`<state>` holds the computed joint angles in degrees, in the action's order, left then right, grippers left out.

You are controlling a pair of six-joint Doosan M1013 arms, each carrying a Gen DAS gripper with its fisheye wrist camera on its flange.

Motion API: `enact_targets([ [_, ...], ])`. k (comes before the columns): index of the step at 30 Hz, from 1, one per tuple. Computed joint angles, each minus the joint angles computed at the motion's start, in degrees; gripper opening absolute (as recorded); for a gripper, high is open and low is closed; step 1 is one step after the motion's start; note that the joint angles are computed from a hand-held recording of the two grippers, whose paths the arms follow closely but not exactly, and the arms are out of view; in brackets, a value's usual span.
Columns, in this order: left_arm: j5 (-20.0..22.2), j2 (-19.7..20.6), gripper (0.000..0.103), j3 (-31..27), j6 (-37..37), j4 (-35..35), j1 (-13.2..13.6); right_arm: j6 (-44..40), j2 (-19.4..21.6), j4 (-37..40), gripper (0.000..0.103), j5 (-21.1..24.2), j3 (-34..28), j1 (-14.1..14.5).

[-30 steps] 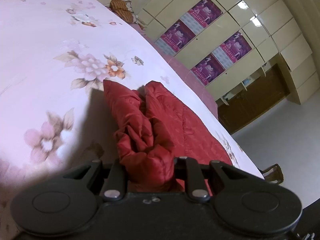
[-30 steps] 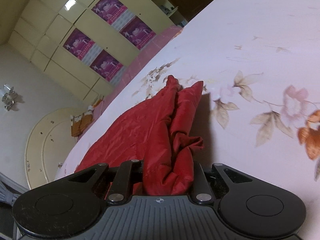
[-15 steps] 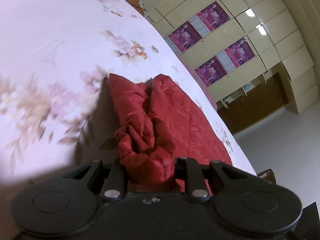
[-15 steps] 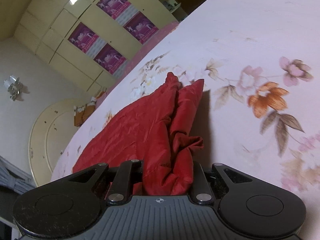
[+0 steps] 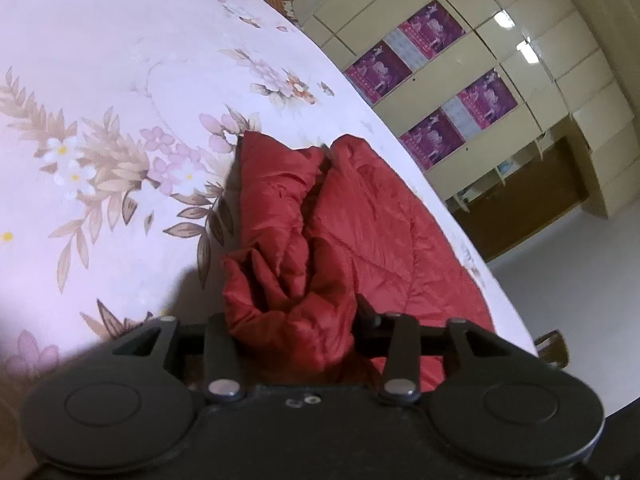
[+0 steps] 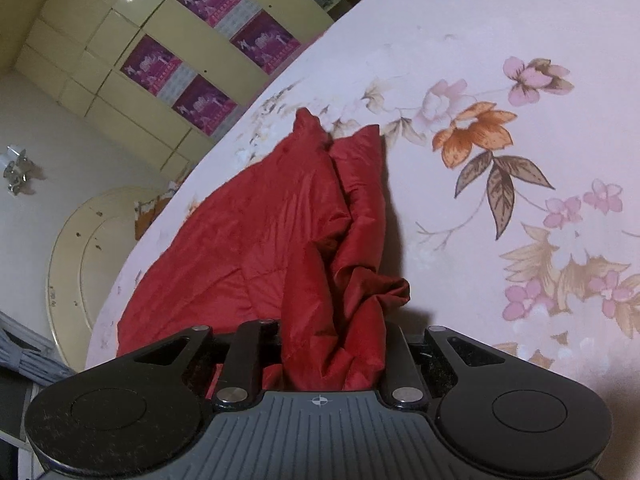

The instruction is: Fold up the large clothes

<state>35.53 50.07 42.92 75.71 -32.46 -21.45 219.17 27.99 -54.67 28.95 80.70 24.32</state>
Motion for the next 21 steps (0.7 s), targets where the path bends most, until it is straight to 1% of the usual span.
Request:
enact_targets([
  [1,0.3,-0.1,0.054,0.0,0.5,-1.6,0.2,0.9,-0.4,-0.3,0.029,0.5,0.7,0.1],
  [2,0.3,-0.3,0.064,0.6,1.7,-3.2,0.5,2.8,-0.8,-1.9,0.042,2.1,1.2,0.5],
  [3,0.1,-0.6,0.071,1.2,2.5,-4.0,0.6,4.0,-1.4,-3.0,0.056,4.8,1.8,1.0],
  [4,-0.7,-1.2,0.081,2.1,2.7,-4.2,0.7,3.4,-1.8,-3.0,0.065,8.5,1.8,1.6],
  [5,-1.5,-1.8,0.084,3.1,2.9,-4.2,0.8,1.1,-2.0,-1.7,0.077,13.6,1.1,2.2],
  [6,-1.9,-2.2,0.084,3.9,3.1,-4.3,0.8,-0.5,-2.3,-0.9,0.078,16.8,0.7,2.6],
  [7,-1.9,-2.4,0.084,4.3,3.4,-4.7,0.7,-0.4,-2.9,-1.7,0.078,18.1,1.1,2.8],
  [8,-1.9,-2.6,0.084,4.7,4.8,-5.8,0.7,-0.1,-3.0,-3.0,0.077,19.1,0.9,3.1],
  [9,-2.3,-2.7,0.084,4.9,5.0,-5.3,0.5,-1.5,-2.9,-3.7,0.059,20.1,0.1,3.4],
  [10,-2.8,-2.6,0.084,4.8,4.0,-4.1,0.3,-4.4,-2.6,-2.9,0.045,20.2,-1.1,3.4],
  [11,-3.1,-2.3,0.083,4.4,3.2,-3.9,0.3,-8.2,-2.0,-1.2,0.029,19.5,-2.7,3.3],
  [12,-3.5,-2.0,0.081,4.0,2.5,-4.1,0.3,-12.0,-1.1,0.1,0.02,17.9,-4.5,3.2],
  [14,-3.1,-0.7,0.069,1.6,-1.4,-1.4,0.3,-21.0,1.1,2.4,0.009,14.2,-8.7,3.2],
  [15,-2.6,0.1,0.065,0.4,-1.6,-1.7,0.5,-25.8,2.4,4.5,0.008,12.6,-11.1,3.2],
  [17,-0.7,1.8,0.05,-2.6,-2.4,-0.8,0.7,-34.4,5.5,8.4,0.008,10.7,-16.1,3.3],
  [18,0.4,2.4,0.048,-3.8,-2.0,-0.6,0.8,-38.8,7.1,10.4,0.008,10.5,-19.0,3.4],
  [20,2.3,3.4,0.036,-5.7,-0.2,-1.1,1.0,-45.9,10.2,13.8,0.008,10.6,-24.1,3.4],
  [21,2.7,3.4,0.034,-5.7,0.7,-1.4,1.1,-49.0,11.7,15.2,0.008,11.0,-26.4,3.3],
])
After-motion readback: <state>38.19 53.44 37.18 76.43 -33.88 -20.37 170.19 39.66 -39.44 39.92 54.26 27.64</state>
